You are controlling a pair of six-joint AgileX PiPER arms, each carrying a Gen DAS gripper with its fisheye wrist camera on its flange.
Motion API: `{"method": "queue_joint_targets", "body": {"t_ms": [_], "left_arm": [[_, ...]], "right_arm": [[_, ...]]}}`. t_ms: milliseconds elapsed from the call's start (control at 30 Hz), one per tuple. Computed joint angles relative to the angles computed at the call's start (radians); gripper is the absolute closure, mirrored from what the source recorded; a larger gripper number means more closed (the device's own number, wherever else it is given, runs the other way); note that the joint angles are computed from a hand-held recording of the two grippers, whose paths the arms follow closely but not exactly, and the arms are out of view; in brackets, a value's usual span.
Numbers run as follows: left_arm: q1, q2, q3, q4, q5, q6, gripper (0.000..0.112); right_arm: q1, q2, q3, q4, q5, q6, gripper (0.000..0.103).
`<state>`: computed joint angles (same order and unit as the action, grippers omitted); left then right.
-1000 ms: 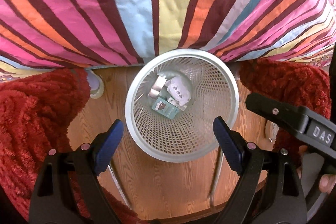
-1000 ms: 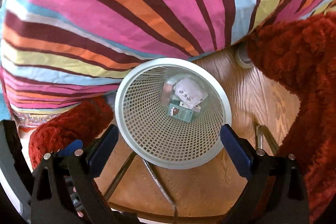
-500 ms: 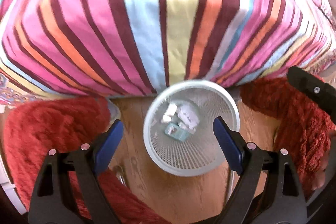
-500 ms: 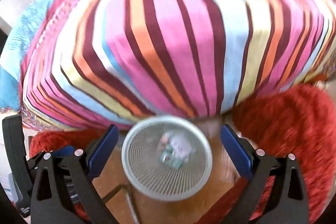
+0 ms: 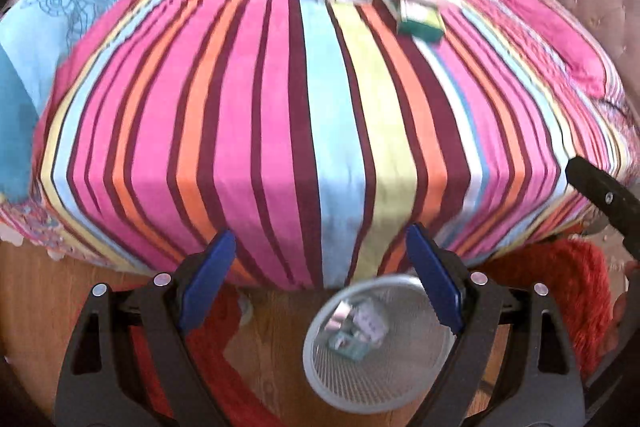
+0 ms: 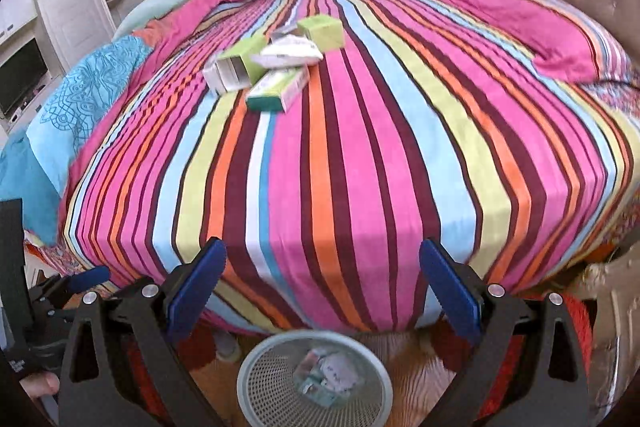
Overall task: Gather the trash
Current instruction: 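Lift both tools away from the wastebasket toward the bed, then lower the left tool toward the mountain-print tissue pack while the right tool nears the white bag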
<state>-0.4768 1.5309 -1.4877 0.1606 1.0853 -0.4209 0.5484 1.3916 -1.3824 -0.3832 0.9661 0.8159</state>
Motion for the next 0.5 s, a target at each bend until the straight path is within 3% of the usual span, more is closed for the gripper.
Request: {"method": "queue_joint_targets", "body": {"t_ms": [167, 500], "left_arm": [[0.05, 0.054, -0.087, -0.033, -0.023, 0.038, 0.027], [0.145, 0.224, -0.351, -0.08, 0.009, 0.098, 0.027]], "right_arm": [[-0.016, 0.036, -0.051, -0.002, 0.005, -0.027, 0.01], [-0.067, 0.124, -0.167, 0.035, -0.009, -0.104, 0.01]]}}
